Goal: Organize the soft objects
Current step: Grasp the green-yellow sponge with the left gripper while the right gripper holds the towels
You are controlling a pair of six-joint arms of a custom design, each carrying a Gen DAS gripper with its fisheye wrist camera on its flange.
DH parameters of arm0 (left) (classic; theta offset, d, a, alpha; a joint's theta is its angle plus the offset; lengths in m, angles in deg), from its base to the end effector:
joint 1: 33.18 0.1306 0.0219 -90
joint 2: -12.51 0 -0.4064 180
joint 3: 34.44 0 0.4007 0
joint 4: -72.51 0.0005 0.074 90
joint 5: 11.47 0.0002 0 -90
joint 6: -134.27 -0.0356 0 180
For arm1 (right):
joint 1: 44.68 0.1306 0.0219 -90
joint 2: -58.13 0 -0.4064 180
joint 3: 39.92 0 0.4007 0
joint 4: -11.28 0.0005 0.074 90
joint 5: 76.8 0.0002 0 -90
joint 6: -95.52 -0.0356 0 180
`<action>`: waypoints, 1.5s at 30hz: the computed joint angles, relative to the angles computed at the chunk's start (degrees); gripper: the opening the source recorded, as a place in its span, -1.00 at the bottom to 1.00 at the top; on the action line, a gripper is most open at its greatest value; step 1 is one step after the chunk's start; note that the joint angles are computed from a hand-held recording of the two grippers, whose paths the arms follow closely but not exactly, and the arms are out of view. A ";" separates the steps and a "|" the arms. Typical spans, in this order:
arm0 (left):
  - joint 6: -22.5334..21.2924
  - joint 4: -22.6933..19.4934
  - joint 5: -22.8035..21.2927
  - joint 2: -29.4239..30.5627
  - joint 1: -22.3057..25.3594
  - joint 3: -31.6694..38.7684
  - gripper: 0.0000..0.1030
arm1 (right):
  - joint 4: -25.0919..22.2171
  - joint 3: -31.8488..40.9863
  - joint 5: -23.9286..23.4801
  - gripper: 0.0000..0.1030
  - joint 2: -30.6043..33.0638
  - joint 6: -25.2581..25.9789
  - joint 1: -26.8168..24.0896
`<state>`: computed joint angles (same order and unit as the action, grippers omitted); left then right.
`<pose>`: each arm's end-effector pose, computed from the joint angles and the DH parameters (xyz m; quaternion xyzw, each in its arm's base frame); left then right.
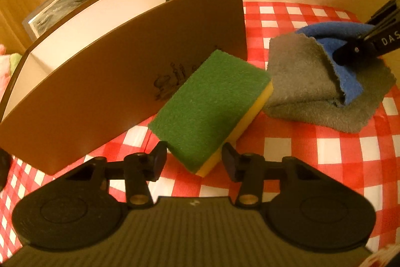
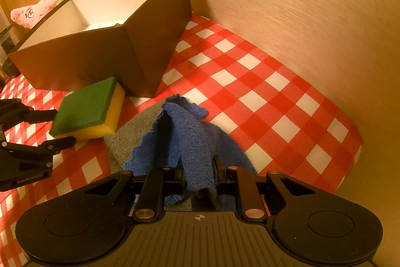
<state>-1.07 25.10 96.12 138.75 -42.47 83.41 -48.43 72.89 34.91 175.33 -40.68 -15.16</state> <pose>0.7078 -0.1272 0.3105 0.4734 0.8186 -0.0491 0.3215 0.5756 0.3102 0.3650 0.1806 0.9409 -0.0098 0.2864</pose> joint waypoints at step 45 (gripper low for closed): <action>9.74 -12.82 -3.26 -4.20 9.09 0.62 0.29 | 13.49 4.54 -11.24 0.79 5.81 -8.76 1.11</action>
